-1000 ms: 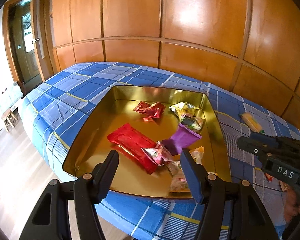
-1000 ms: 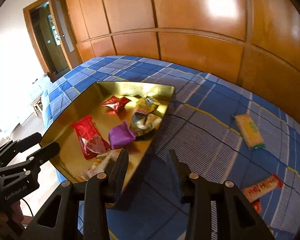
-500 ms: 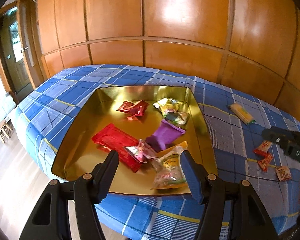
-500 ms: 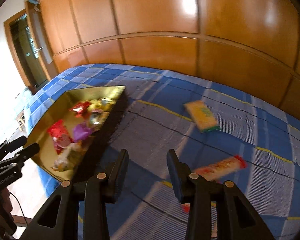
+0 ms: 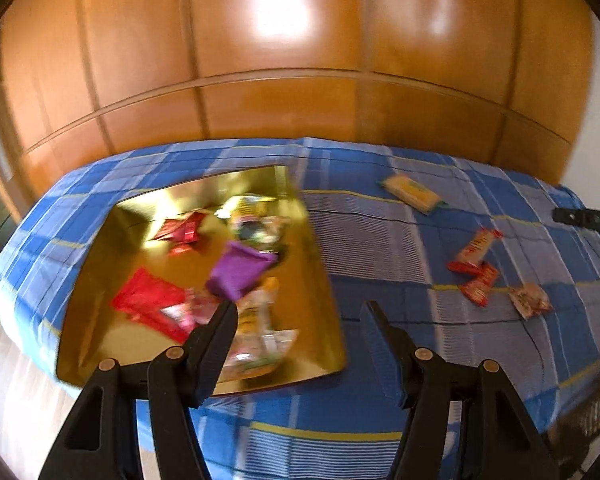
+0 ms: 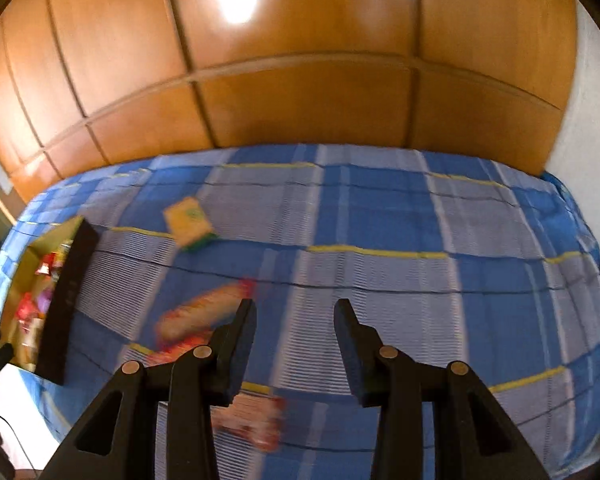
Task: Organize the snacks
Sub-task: 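Move the left gripper to the long red-and-gold packet and grasp it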
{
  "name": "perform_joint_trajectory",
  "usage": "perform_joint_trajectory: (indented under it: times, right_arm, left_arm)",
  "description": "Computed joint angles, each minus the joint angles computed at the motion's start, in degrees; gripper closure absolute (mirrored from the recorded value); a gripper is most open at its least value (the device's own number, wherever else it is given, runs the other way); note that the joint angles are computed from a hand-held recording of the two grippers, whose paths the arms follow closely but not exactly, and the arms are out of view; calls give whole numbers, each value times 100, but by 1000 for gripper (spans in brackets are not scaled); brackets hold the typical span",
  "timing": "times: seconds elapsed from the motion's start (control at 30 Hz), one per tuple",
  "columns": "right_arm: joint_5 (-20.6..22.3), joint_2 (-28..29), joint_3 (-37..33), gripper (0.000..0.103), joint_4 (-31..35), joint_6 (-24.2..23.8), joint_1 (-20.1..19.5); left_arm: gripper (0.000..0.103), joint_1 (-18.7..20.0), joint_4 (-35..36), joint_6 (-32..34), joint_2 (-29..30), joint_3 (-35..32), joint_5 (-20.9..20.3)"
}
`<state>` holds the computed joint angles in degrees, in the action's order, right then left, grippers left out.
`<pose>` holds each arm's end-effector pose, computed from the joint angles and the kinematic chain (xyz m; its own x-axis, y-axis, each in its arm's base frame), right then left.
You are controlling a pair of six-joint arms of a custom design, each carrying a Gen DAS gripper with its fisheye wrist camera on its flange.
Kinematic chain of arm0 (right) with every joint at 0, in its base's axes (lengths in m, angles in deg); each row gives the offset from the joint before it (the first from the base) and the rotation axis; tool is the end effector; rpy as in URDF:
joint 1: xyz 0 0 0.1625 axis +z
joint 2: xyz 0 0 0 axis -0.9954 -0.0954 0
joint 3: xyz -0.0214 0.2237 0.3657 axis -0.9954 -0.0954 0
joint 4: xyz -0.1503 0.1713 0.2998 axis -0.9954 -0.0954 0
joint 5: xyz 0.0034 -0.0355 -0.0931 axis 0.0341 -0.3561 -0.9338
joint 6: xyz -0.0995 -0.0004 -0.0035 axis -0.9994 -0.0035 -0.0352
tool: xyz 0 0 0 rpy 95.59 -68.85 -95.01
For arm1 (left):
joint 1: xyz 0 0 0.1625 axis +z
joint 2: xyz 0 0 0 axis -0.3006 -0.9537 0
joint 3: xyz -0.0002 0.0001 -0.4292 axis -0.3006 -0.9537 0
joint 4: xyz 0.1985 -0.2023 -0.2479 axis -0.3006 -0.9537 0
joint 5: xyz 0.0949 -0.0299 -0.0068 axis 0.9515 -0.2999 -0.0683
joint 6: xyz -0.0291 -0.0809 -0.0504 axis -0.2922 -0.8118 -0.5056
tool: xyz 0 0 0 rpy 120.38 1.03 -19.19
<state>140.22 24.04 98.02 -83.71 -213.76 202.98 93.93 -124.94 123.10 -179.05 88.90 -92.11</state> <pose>0.2605 -0.3740 -0.0098 -0.7743 0.2878 0.5636 -0.2253 0.7069 -0.6705 0.0845 -0.4197 0.3368 -0.6364 0.3812 -0.6706 0.6965 0.6575 -0.2872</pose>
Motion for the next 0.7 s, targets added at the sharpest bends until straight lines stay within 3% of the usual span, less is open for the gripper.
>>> perform_joint_trajectory:
  times: [0.33,0.7]
  right_arm:
    - [-407,-368,720,62,-165,173,-702]
    - [-1099,-427,709,62,-135,-17,-838]
  left_arm:
    - [44,-383,1232,310,384,70,-636]
    - [49,-686,1296,232,1651,-157,-600]
